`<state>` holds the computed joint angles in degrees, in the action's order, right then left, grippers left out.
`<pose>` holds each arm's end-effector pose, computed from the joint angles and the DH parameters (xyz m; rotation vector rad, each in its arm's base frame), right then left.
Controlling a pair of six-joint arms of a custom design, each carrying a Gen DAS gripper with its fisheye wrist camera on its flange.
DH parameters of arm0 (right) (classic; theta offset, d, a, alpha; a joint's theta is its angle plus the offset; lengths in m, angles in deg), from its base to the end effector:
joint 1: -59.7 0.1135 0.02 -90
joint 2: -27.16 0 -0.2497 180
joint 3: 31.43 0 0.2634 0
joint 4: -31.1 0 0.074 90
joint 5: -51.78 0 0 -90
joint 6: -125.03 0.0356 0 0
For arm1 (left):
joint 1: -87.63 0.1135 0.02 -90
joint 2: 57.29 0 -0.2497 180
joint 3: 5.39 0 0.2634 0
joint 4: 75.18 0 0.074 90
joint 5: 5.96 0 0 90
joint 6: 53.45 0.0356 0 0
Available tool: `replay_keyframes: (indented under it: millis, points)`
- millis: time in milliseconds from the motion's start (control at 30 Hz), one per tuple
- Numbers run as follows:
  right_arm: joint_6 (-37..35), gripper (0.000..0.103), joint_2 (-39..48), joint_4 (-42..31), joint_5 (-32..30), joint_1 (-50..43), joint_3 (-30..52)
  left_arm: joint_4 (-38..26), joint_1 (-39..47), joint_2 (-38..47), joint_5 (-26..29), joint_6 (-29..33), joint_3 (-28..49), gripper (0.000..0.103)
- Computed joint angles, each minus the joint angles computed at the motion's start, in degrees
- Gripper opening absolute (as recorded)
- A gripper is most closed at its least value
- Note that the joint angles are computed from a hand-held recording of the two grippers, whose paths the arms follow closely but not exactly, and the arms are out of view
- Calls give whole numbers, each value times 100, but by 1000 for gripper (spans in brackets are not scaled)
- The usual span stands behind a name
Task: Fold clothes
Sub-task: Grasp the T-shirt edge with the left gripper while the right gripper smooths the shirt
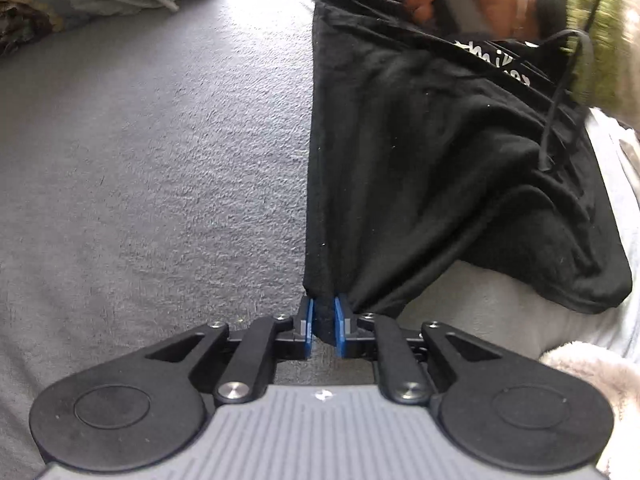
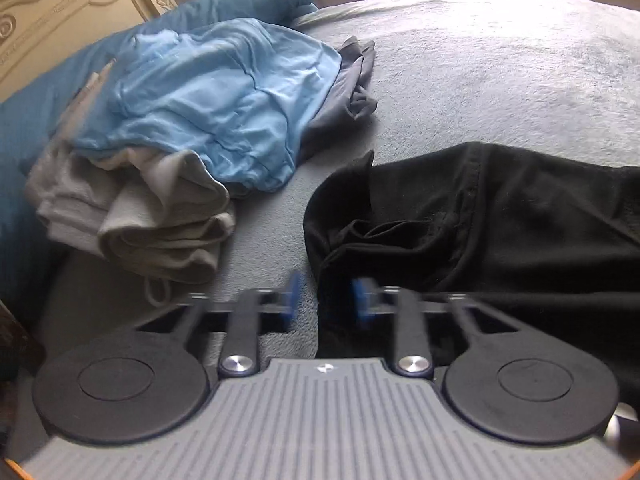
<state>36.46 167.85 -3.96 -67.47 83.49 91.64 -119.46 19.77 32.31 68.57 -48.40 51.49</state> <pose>0.4761 0.2289 0.1084 -0.6998 2.4061 0.8197 0.1084 -0.2412 0.1153 -0.4619 2.7808 -0.2221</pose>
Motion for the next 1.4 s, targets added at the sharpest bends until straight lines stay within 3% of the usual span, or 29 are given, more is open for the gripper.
replay_keyframes:
  millis: [67,133,267,367,467,567,700,833,900,1067,1167,1267,1367,1400]
  points:
    - [81,63,-448,261,-32,-160,-574,-109,16,42,70,19,56,21]
    - [207,65,-946,459,-85,-373,-1200,-291,15,17,114,-30,81,43]
    - [539,65,-1955,531,-576,-958,-2453,-607,-89,-121,97,-306,27,45]
    - [345,65,-2760,370,-946,-1367,-3456,-688,-179,-375,-4,-604,-104,45]
    - [38,65,-3399,113,-1266,-1657,-4322,-184,-126,-836,-159,-827,-557,45]
    - [-337,65,-3831,46,-1557,-1854,-5042,780,-12,-924,-178,-835,-1018,45]
    - [-382,65,-4000,759,-1874,-1948,-5784,1598,-89,-551,-350,-962,-1262,34]
    - [-22,65,-3891,1710,-2297,-2001,-6196,1813,-484,-548,-967,-1644,-1452,21]
    - [196,64,-3908,2082,-2429,-2026,-6361,1846,-612,-562,-1189,-1971,-1516,8]
    - [585,64,-4215,2688,-2737,-2277,-6801,1360,-906,-917,-1809,-2847,-1604,6]
    - [393,64,-4779,2302,-2819,-2748,-6996,1000,-853,-941,-1878,-2901,-1526,7]
    - [43,64,-5381,1428,-2796,-3463,-6982,1056,-594,-732,-1706,-2647,-1429,9]
    - [-456,65,-5764,289,-2819,-4464,-6714,748,-524,-634,-1751,-2611,-1232,24]
    - [-697,65,-5809,-130,-2819,-4841,-6580,421,-598,-589,-1860,-2739,-1066,37]
